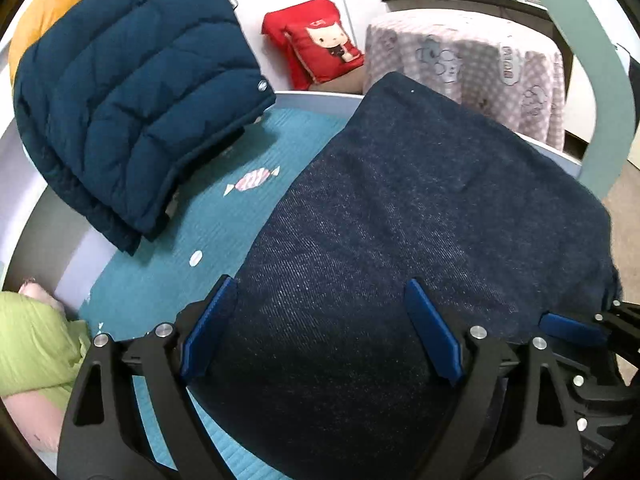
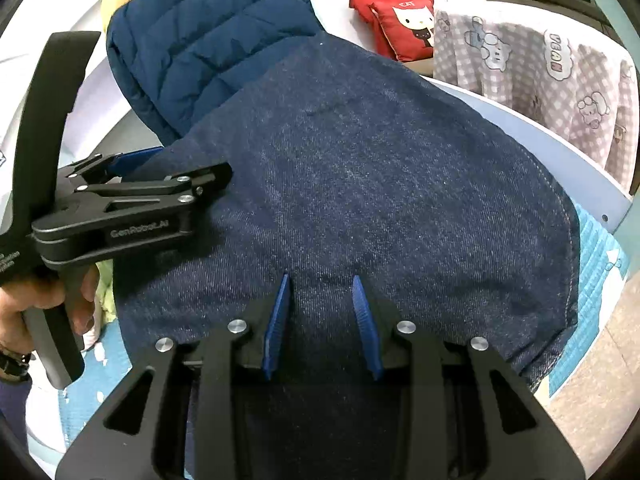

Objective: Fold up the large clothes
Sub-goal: 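Carry the folded shirt with both tools over the stack of clothes, then lower the shirt onto the clothes stack and open both tools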

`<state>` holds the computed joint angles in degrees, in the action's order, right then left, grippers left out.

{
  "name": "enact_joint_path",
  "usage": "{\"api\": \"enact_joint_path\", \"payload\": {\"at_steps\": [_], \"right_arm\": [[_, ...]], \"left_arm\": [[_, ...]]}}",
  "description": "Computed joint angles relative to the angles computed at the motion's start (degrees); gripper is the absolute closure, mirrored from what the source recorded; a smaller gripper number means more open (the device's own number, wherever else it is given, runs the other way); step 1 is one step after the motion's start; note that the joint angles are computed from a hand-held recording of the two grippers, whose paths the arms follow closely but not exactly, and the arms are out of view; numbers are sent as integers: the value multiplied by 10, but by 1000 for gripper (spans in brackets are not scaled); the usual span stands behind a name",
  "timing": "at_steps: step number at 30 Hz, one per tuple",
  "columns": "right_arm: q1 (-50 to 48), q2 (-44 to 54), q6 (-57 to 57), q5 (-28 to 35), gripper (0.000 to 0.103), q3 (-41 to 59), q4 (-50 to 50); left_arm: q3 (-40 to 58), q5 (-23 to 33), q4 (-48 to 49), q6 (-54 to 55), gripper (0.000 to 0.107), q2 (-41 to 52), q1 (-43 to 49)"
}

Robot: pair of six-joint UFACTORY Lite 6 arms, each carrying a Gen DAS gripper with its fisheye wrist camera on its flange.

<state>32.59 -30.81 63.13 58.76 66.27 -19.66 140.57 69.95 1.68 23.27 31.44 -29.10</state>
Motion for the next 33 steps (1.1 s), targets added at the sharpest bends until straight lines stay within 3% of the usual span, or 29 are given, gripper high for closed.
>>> {"api": "enact_joint_path", "payload": {"at_steps": [3,5,14,16,19,23,27,29,33], "right_arm": [[-13,4,-7,-19,72,-13,4],[-17,4,-6,-28,72,-23,-1],[-28,15,-2,-46,72,-27,1],[-13,25,10,-27,72,-4,-12],[29,38,40,20,70,36,-50],[79,45,84,79,62,68,-85],[149,52,153,151,36,97,-143],[196,53,185,172,35,110,-172],[346,98,255,283,27,185,-258]], "left_arm": [[-14,-17,-14,0,21,8,15],[29,0,-23,3,21,37,22],[-20,-39,-44,8,21,28,35],[-45,-54,-53,15,21,9,41],[-154,-124,-99,52,21,-71,57],[-216,-139,-172,109,17,-142,90],[-246,-117,-214,143,15,-206,117],[-244,-86,-250,155,13,-231,151],[-274,-30,-328,202,11,-295,248]]}}
